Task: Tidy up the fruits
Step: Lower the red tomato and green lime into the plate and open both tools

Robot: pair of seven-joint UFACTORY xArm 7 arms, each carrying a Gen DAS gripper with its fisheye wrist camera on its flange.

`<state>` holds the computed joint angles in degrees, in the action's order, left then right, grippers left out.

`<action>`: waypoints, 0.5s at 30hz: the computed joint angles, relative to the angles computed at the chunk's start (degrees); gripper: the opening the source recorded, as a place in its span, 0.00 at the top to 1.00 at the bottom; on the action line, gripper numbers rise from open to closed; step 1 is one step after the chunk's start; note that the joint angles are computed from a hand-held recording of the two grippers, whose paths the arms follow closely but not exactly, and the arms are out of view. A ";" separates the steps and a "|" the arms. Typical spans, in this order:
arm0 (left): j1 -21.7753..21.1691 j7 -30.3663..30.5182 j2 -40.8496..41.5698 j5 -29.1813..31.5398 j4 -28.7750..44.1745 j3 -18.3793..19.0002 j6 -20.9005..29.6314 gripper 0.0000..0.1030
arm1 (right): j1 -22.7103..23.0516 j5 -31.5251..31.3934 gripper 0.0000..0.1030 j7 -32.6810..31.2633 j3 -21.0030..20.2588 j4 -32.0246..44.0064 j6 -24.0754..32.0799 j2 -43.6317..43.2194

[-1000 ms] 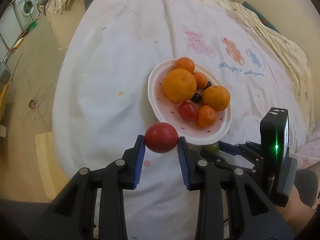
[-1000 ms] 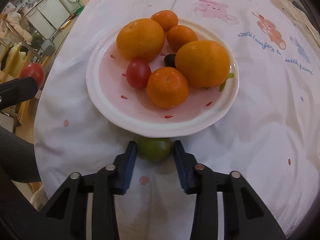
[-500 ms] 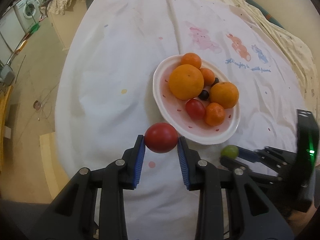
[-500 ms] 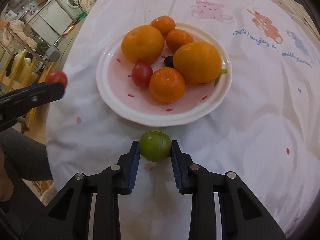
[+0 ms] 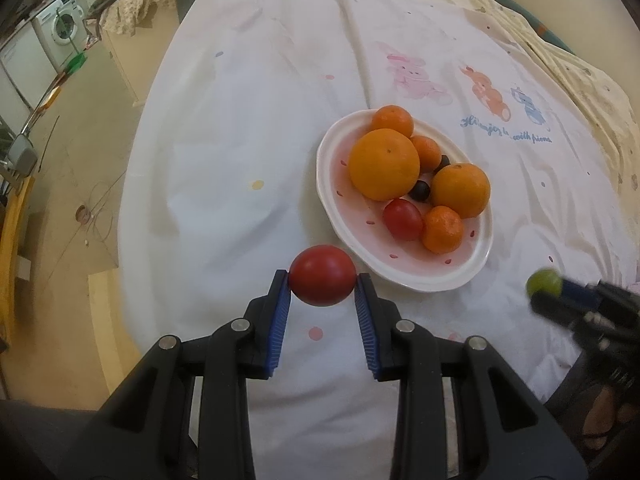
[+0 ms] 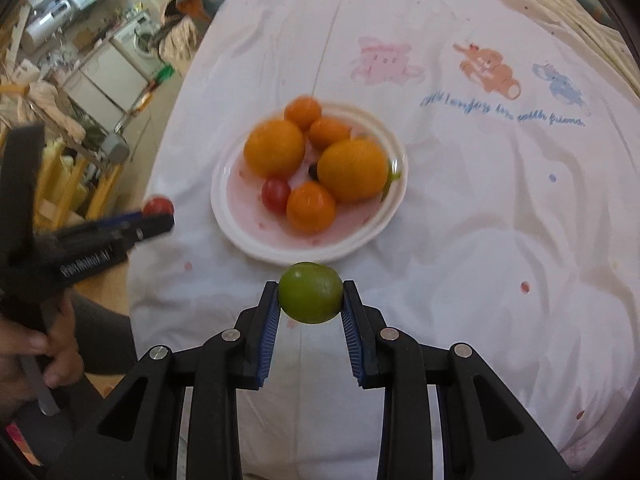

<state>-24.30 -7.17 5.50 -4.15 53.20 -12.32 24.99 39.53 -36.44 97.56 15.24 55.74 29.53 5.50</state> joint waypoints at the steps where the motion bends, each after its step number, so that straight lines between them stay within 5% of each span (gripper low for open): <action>1: -0.02 0.19 0.18 -0.04 0.19 -0.04 0.05 0.72 | -0.23 -0.81 0.69 0.65 -0.39 -0.21 -0.66 -0.36; 8: -0.25 5.11 3.26 -2.11 3.96 -1.11 0.19 0.72 | -3.02 -1.98 0.69 -0.25 -1.92 -0.66 -5.65 0.05; 15: -0.73 8.04 9.47 -3.74 10.57 -1.47 1.60 0.72 | -4.67 2.62 0.69 -8.74 -3.30 0.30 -8.32 3.26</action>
<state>-25.03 0.87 14.97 -7.89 63.77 -13.79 26.59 34.85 -33.82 88.82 11.94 56.04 21.20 8.76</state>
